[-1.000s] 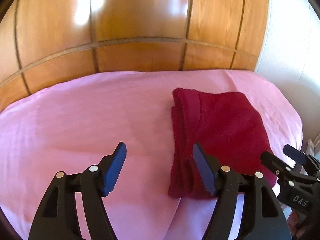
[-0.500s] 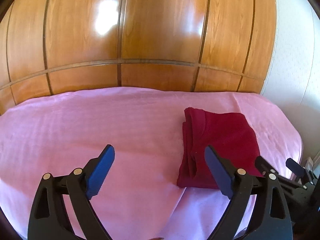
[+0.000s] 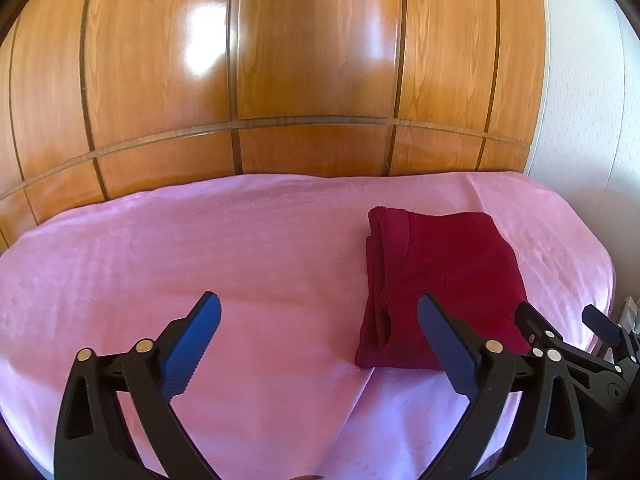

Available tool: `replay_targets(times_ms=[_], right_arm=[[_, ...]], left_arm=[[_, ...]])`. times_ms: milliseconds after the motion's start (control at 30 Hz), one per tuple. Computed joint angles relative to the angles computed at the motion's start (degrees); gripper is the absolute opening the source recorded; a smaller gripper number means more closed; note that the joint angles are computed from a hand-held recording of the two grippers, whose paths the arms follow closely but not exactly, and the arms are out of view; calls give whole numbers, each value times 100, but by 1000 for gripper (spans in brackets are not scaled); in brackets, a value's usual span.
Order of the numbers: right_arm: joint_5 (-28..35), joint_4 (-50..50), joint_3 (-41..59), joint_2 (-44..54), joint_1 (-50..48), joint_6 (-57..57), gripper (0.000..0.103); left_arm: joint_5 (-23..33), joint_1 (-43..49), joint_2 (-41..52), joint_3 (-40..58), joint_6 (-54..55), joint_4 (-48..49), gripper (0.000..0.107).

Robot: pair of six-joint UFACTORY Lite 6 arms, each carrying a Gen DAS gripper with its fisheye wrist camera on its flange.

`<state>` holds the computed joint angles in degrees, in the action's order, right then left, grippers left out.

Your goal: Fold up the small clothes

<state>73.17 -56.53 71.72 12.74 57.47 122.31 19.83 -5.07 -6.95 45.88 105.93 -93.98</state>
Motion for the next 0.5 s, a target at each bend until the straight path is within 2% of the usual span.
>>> replay_targets(times_ms=[167,500], right_arm=[[-15,-4,-94,-68,-7,27,101],[65,15,-57,-39,64,58,101]], left_arm=[[-45,-64,-28,17,-287,272,98],[17,-17,-167,-71,-202,282,98]])
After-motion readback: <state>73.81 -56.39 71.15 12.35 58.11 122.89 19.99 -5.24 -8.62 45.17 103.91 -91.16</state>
